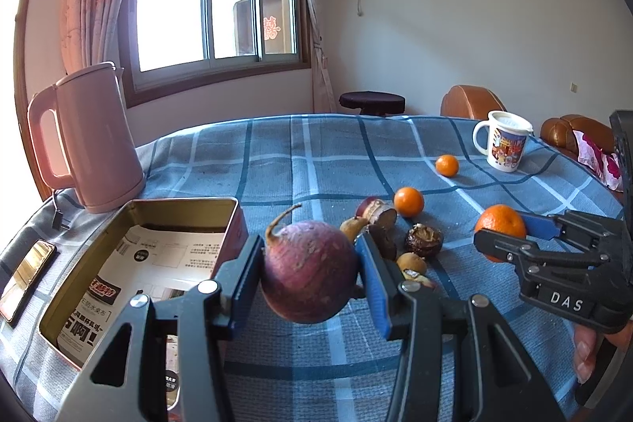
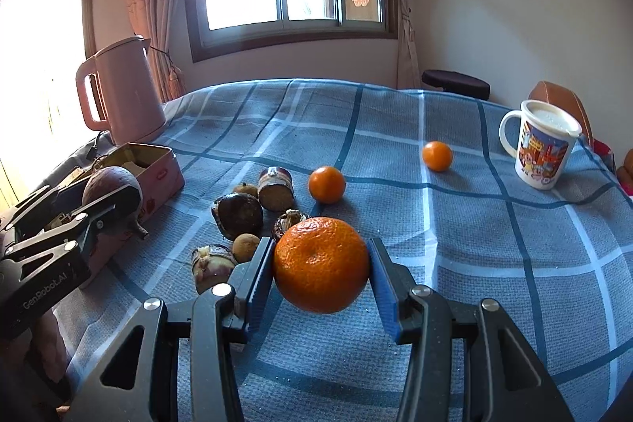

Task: Organize fruits
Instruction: 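Lift the purple root with the left tool while the right tool lifts the mandarin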

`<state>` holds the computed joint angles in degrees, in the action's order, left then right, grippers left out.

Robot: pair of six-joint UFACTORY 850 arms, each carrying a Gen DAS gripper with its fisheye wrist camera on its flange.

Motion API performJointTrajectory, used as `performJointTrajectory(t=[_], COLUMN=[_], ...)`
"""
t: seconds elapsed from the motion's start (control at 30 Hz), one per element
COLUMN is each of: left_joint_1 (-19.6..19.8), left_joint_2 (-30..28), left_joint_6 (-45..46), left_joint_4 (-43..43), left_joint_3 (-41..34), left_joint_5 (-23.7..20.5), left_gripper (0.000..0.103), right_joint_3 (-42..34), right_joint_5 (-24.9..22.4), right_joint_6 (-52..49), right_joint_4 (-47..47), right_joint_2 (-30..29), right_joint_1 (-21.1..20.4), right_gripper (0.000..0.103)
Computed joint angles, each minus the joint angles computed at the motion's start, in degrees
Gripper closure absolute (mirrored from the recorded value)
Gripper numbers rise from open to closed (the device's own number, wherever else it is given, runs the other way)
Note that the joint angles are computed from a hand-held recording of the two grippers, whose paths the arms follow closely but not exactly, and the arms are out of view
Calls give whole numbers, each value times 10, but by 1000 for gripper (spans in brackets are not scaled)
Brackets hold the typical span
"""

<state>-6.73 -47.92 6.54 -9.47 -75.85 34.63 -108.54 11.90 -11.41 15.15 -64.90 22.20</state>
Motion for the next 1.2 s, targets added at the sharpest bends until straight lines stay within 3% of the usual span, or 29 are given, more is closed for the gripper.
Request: performJointTrajectory(t=[1.2], left_joint_1=[-6], left_joint_2=[14], left_joint_6=[11], left_joint_4=[-5], left_joint_3=[34], left_joint_5=[73], left_gripper=[53], right_joint_3=[97], right_joint_5=[143], right_joint_6=[55], right_joint_4=[-79], right_joint_2=[46], right_joint_1=[5], right_gripper=[54])
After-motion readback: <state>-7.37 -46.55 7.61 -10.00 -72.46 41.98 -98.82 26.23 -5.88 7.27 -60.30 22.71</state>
